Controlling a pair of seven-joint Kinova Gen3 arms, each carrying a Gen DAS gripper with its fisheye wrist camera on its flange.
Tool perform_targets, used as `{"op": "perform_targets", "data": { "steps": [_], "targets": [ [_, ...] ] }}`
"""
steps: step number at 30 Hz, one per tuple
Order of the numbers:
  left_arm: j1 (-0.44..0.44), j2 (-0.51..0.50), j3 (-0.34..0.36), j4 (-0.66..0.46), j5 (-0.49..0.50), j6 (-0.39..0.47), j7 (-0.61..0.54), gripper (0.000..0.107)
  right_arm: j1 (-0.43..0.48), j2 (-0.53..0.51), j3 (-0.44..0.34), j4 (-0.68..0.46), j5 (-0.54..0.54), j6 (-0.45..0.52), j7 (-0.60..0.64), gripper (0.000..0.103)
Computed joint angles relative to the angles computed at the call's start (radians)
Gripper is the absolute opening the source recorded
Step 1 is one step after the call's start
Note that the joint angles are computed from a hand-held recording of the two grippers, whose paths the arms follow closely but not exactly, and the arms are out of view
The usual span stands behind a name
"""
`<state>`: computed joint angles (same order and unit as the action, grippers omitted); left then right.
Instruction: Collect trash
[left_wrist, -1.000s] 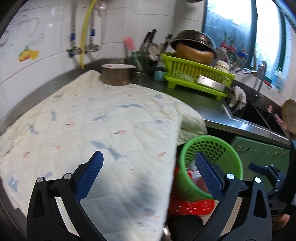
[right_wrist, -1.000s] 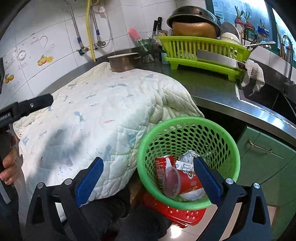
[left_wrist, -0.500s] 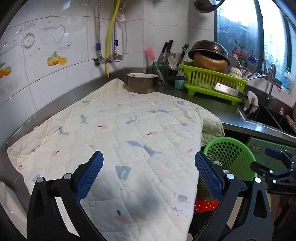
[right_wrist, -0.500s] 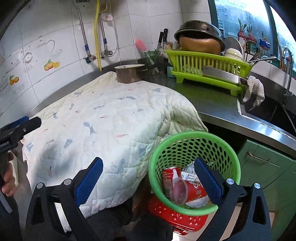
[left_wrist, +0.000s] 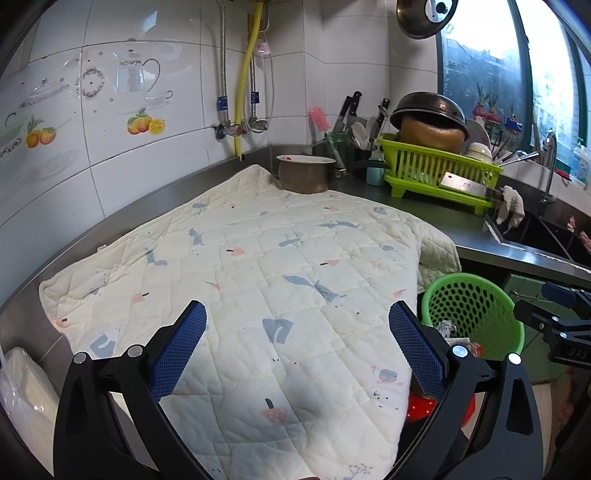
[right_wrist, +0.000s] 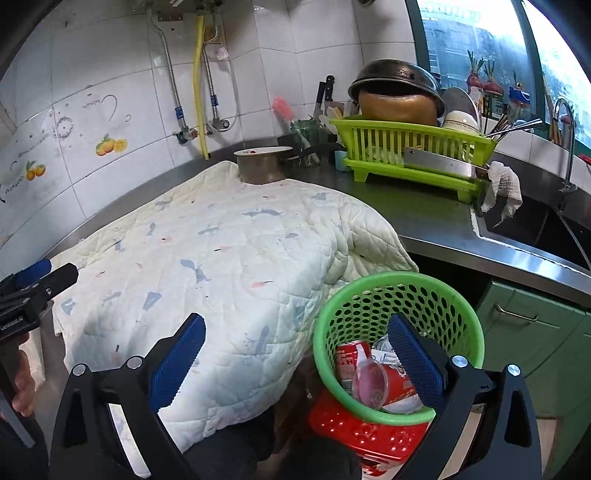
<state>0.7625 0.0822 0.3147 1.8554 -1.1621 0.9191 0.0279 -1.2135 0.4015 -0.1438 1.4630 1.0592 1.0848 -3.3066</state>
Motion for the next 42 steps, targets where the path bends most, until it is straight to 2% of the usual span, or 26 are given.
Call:
{"op": "perform_targets", "data": {
  "steps": [13, 42],
  "targets": [
    [0.01, -0.012, 0.012, 0.031, -0.02, 0.034, 0.058, 0.098, -0.019, 0.004, 0.0, -0.007, 0.013, 0.026, -0.02, 0.096],
    [0.014, -0.02, 0.031, 0.049, -0.028, 0.052, 0.093, 0.098, -0.042, 0.015, -0.001, -0.028, 0.027, 0.042, -0.029, 0.096]
  ]
}}
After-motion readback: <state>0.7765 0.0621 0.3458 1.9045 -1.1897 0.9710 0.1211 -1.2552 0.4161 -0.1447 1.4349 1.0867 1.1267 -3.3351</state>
